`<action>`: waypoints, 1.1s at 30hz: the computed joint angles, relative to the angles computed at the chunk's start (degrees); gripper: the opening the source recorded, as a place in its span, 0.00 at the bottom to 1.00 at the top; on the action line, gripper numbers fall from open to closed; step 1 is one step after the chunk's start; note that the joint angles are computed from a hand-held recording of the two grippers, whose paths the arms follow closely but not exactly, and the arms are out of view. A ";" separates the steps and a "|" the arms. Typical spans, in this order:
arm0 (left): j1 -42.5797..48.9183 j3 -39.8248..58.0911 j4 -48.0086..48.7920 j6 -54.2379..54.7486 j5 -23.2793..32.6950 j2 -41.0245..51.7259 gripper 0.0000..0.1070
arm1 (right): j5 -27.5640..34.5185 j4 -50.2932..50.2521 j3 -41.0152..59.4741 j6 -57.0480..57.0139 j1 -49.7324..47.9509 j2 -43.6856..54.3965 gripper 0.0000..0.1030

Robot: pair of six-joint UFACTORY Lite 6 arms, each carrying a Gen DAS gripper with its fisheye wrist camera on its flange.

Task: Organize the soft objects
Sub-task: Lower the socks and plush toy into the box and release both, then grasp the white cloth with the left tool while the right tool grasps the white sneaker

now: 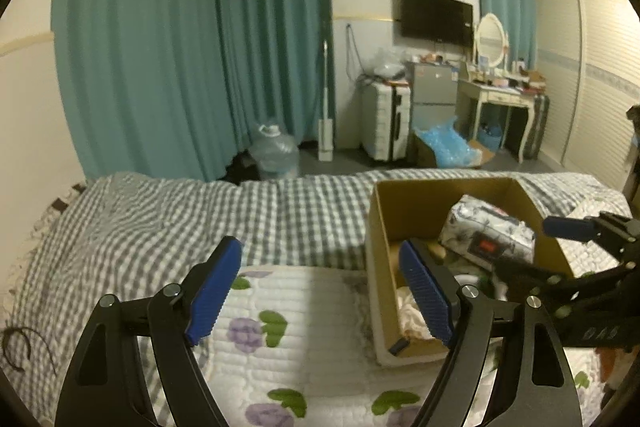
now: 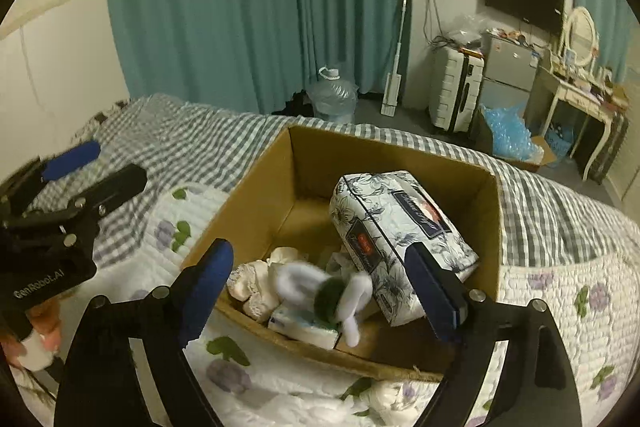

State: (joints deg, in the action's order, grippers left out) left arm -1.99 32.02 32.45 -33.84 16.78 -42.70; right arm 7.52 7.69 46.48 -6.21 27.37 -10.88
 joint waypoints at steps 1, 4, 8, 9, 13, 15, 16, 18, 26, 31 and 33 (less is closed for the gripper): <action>-1.46 0.35 1.12 -1.55 1.98 -1.25 0.77 | 0.83 2.27 -0.74 -1.82 -0.66 -2.03 0.86; -7.71 1.07 5.33 -7.08 8.34 -5.34 0.77 | 4.05 -0.03 -2.41 0.41 -2.36 -8.67 0.87; -23.05 2.39 16.37 -20.14 21.71 -9.11 0.77 | 11.20 -0.31 -3.91 -1.54 -5.80 -20.08 0.89; -27.38 2.77 18.87 -23.15 25.27 -9.34 0.77 | 13.26 0.24 -4.39 -3.02 -6.97 -23.29 0.90; -44.07 4.46 24.69 -34.34 38.40 -8.41 0.77 | 21.93 11.65 -5.06 -18.79 -15.75 -31.75 0.92; -48.93 4.62 25.73 -38.44 42.02 -7.29 0.77 | 27.15 19.41 -5.93 -28.86 -23.03 -34.15 0.92; -51.36 4.55 26.18 -41.60 43.83 -5.50 0.77 | 28.70 21.60 -6.43 -32.01 -25.52 -34.52 0.92; -52.76 3.75 26.32 -45.45 44.39 -3.13 0.77 | 32.67 27.36 -8.56 -40.58 -32.72 -35.49 0.92; -51.91 -2.80 30.89 -61.36 30.81 13.14 0.77 | 28.85 42.62 -20.03 -65.47 -43.79 -28.23 0.92; -49.58 -4.83 36.86 -72.74 19.05 24.10 0.77 | 14.64 53.53 -23.28 -77.78 -38.57 -15.65 0.92; -48.75 -4.94 39.41 -76.09 16.13 27.57 0.77 | 11.95 61.10 -23.20 -85.69 -38.20 -10.48 0.92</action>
